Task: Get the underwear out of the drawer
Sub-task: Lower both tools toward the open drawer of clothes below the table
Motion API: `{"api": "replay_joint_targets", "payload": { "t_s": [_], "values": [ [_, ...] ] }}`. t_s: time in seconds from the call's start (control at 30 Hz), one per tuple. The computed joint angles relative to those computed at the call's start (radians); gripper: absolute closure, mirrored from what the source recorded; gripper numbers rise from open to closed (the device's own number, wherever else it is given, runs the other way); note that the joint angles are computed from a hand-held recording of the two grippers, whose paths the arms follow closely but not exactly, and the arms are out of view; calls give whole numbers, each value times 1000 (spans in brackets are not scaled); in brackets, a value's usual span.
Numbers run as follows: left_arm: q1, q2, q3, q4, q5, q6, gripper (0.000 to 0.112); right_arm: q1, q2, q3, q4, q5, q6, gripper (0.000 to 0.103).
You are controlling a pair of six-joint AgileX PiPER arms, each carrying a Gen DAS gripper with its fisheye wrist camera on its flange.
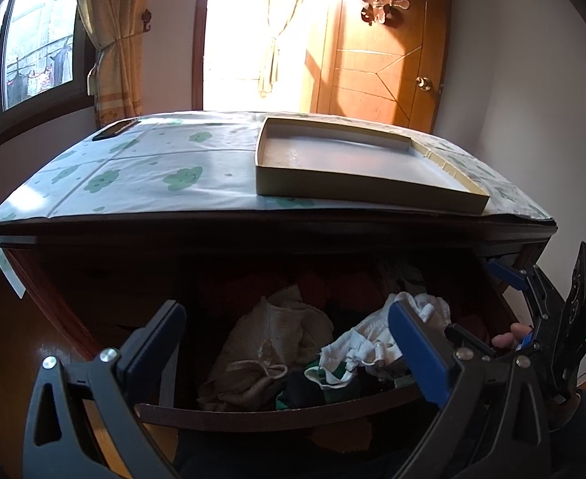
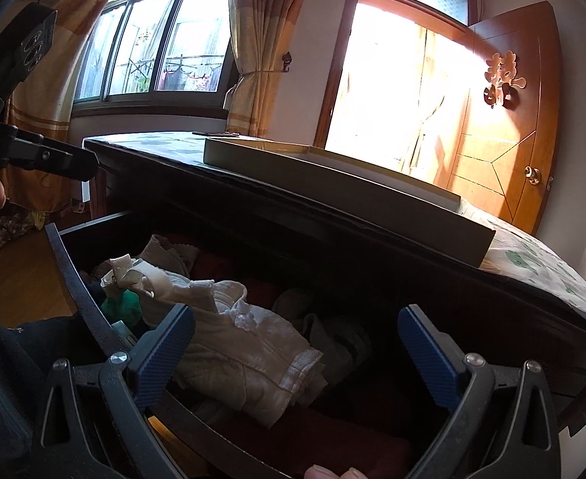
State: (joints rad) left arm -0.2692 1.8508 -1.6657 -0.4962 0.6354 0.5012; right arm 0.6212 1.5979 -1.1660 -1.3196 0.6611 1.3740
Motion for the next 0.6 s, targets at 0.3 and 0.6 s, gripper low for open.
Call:
{"api": "replay_joint_targets", "payload": {
  "t_s": [0.3,0.6],
  "values": [
    [5,1,-3,1,1,-1,9,4,-20,-5,85,6,-50,1],
    [19,9,-20,4,7,-12,9,-3,-26,-21,153,24,-119,1]
  ]
}}
